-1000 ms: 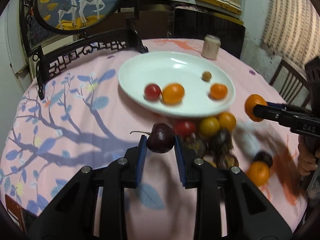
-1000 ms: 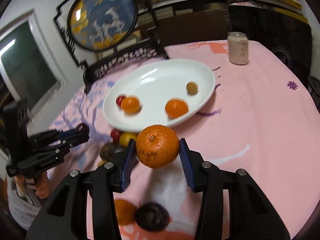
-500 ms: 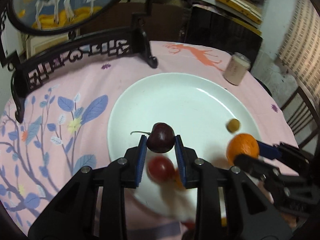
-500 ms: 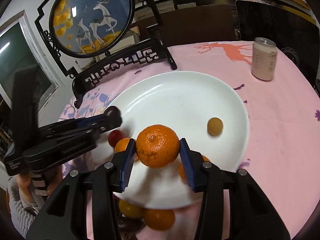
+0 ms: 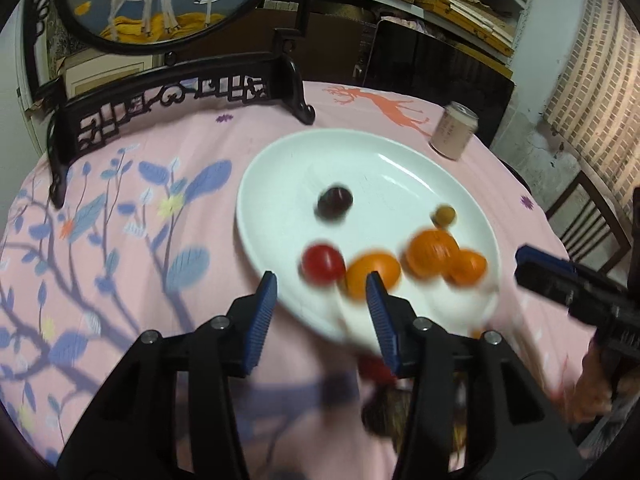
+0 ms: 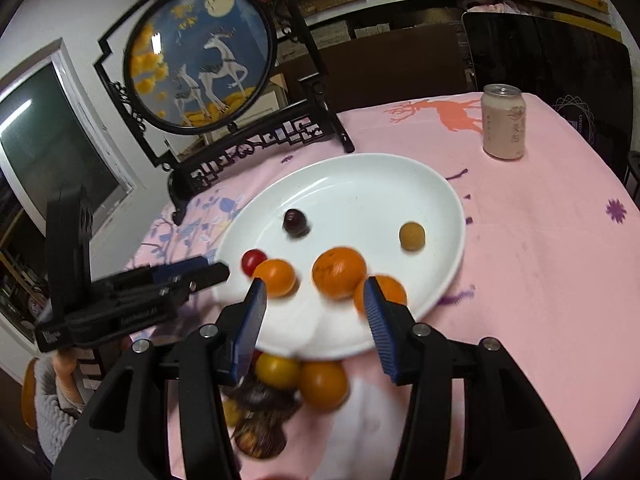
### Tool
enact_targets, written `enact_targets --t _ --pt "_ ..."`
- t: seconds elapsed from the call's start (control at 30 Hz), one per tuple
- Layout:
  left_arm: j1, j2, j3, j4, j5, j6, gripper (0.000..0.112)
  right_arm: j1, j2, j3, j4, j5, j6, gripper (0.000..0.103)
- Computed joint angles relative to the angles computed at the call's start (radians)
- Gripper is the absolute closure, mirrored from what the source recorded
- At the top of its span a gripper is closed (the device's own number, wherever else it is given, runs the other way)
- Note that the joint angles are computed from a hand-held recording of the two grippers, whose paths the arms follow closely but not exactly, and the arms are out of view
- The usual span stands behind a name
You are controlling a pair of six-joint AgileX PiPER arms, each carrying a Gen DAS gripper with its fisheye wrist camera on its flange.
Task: Organize fruits
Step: 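Carry both fruits into the white plate and open both tools, then grasp a dark brown round fruit with the left tool while the right tool grasps another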
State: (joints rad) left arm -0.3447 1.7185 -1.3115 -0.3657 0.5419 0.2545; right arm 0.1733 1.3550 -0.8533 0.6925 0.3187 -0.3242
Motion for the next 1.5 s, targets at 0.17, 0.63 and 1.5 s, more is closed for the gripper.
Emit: enact_targets --t 0.17,0.63,1.5 --pt "-0.022 -0.119 0.183 -0.024 -0.041 0.060 0.057 -0.050 -0.098 0.114 0.221 0.061 -0.200 0.052" --pt "-0.123 -0.126 0.248 0.075 -0.057 0.038 0.056 -0.142 -0.024 0.127 0.464 0.361 -0.401 0.052" --pt "-0.082 -0.193 0.344 0.087 -0.100 -0.004 0.071 -0.053 -0.033 0.118 0.312 0.263 -0.267 0.052"
